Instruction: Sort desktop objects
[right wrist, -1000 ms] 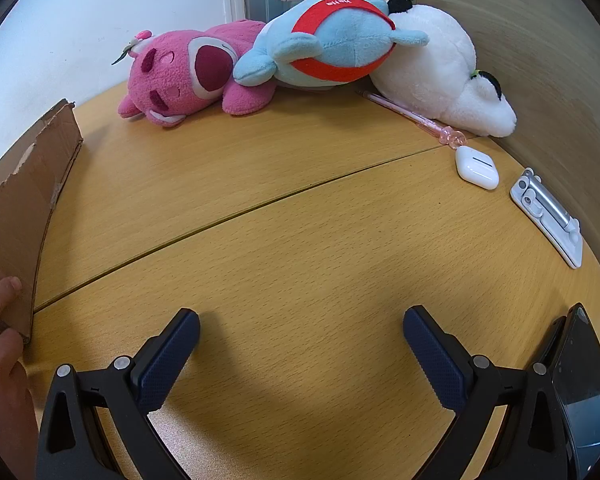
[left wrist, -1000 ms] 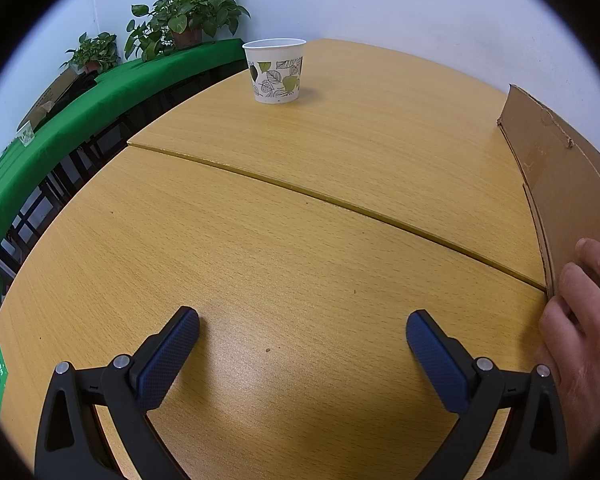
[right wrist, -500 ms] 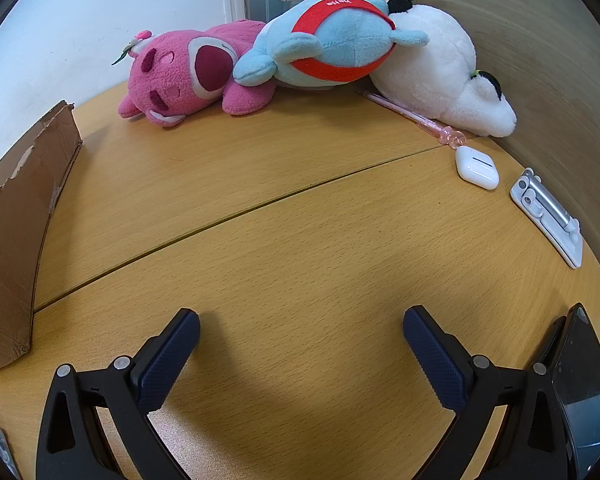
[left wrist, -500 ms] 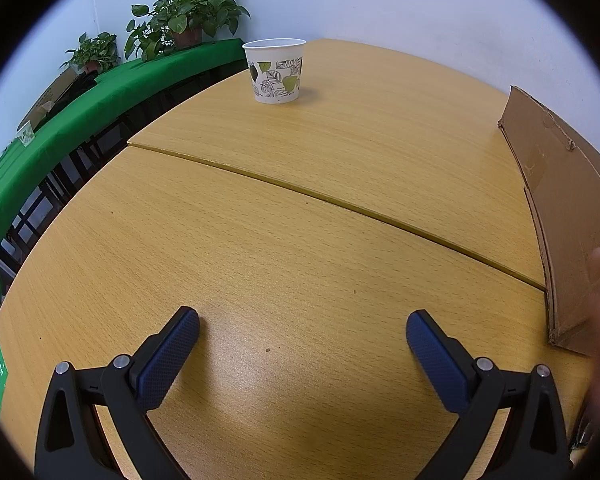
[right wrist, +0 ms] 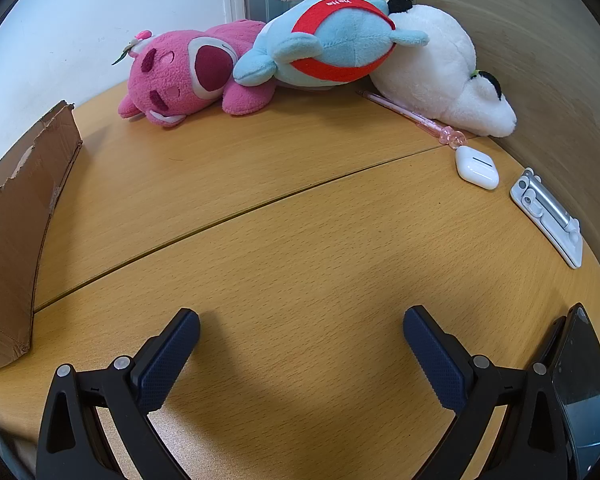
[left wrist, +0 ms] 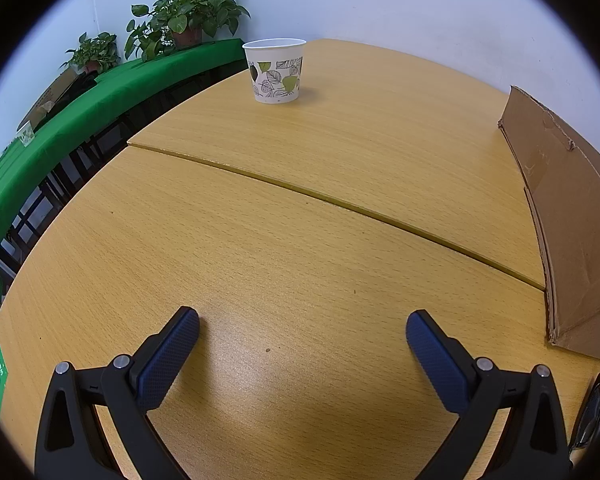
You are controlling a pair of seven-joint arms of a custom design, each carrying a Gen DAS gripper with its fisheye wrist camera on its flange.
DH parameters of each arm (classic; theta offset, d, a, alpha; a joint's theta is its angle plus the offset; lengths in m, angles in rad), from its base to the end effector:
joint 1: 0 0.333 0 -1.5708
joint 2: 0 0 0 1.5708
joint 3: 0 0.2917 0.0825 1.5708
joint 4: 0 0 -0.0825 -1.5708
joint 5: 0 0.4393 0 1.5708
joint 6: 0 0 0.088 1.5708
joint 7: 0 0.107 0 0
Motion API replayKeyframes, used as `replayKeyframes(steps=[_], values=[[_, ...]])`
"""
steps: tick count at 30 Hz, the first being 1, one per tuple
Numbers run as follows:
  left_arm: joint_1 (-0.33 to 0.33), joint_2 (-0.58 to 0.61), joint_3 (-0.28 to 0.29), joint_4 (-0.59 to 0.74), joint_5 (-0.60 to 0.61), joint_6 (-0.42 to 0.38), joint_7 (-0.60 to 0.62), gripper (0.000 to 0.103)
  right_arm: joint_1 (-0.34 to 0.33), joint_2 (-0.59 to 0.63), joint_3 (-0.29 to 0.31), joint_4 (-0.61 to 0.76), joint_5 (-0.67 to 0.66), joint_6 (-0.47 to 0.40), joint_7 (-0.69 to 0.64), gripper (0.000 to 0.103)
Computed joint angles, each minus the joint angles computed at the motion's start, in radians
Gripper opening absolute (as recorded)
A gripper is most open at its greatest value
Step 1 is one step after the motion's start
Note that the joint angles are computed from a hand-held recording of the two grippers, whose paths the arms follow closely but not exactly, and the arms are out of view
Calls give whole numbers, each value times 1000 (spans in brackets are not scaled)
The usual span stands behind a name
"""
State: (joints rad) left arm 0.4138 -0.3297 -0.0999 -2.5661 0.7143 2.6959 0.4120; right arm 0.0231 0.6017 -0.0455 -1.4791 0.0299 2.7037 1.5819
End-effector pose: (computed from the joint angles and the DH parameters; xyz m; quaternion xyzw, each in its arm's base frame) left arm 0.4833 0.1357 0.3645 -0.8950 0.3182 -0.1111 0.2921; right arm 0.7906 -0.0120 0.3491 -0.6593 0.6864 -0.2187 0.2151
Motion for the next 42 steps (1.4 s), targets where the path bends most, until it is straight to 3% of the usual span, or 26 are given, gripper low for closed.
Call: replayKeyframes(steps=[35,40,42], values=[[-2,1,4,0,-6,4,16,103,5,-1,-6,-2,-3,1,7,103],[0,1,3,1,-7,4,17,103,-9,-86,20,-115,11,3,-48,103],[0,1,1,2,-7,1,13,103,15,-157,-1,-217,-25,44,-54,103]])
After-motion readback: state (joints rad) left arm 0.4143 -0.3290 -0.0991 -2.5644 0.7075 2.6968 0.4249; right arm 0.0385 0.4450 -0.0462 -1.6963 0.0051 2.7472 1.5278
